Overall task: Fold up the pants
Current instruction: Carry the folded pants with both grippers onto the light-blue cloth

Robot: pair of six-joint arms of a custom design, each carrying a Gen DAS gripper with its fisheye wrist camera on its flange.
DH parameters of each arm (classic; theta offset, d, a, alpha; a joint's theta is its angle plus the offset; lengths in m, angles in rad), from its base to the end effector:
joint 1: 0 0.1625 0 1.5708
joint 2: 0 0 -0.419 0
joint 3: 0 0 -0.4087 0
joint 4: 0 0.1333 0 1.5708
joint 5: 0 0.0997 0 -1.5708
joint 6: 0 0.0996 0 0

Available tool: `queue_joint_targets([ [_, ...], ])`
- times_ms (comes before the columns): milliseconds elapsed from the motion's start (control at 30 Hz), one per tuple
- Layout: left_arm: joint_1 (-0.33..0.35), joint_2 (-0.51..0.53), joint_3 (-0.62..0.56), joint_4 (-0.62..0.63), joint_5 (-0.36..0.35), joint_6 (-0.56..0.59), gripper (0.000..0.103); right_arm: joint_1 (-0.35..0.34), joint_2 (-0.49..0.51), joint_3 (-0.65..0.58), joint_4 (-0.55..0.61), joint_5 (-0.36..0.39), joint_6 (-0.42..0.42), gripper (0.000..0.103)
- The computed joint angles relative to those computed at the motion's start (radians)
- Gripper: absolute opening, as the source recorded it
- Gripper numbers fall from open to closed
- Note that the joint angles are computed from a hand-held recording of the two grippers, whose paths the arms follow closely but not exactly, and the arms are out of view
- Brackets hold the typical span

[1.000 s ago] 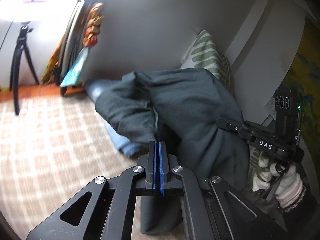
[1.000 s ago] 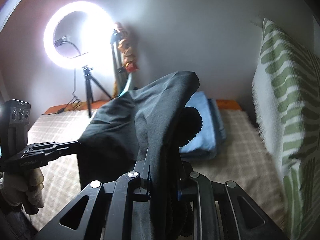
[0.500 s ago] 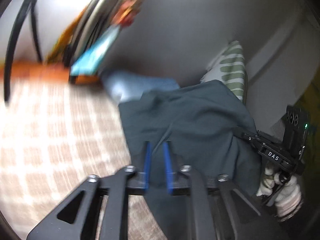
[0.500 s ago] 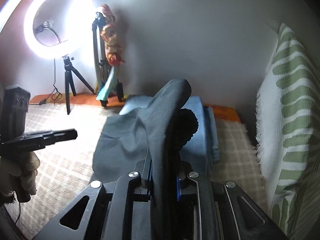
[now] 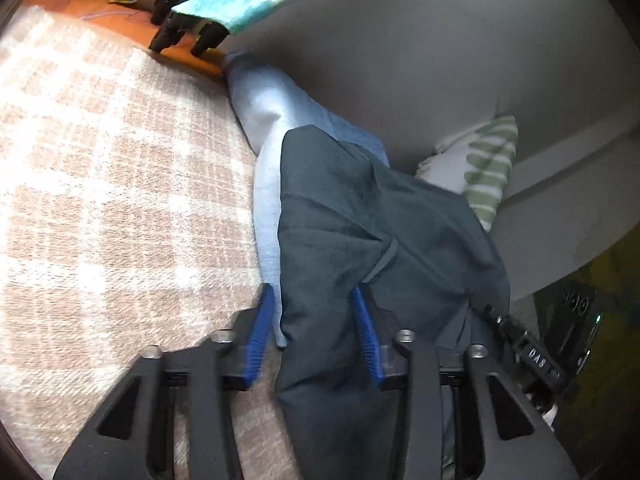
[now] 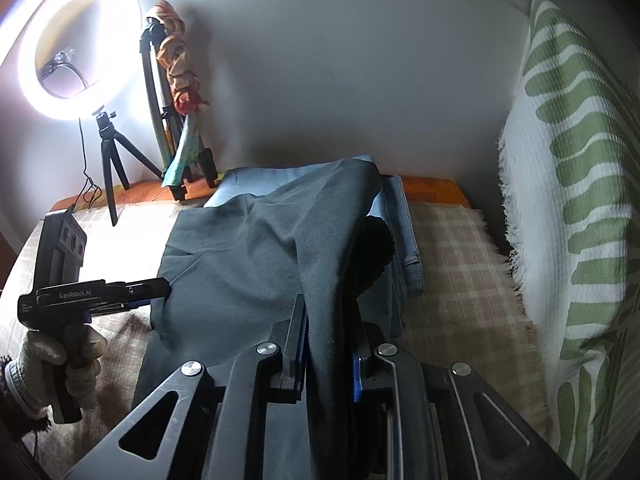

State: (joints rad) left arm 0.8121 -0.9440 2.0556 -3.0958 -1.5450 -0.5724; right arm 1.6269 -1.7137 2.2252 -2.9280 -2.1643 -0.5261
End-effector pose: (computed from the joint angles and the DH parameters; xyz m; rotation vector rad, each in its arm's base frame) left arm -0.2854 -0.4986 0.0844 -0.2588 -2.8533 0.4954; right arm 0.1013 -0.4196 0.3970 0.3505 -2.2523 0.8274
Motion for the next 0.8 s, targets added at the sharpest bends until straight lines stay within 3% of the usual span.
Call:
queue_joint_targets([
  [67, -0.003, 0.003, 0.001, -0.010, 0.008, -0.001, 0.007, 0.001, 0.003, 0.006, -0.010, -0.003, -0.002, 0.015],
  [433, -0.098, -0.078, -0.024, 0.004, 0.102, 0.184, 0.005, 0.095, 0.022, -0.017, -0.081, -0.051, -0.079, 0.015],
  [800, -0.088, -0.008, -0.189, 0.074, 0.223, 0.311, 0.005, 0.112, 0.199, -0.179, -0.164, -0.091, -0.191, 0.014],
])
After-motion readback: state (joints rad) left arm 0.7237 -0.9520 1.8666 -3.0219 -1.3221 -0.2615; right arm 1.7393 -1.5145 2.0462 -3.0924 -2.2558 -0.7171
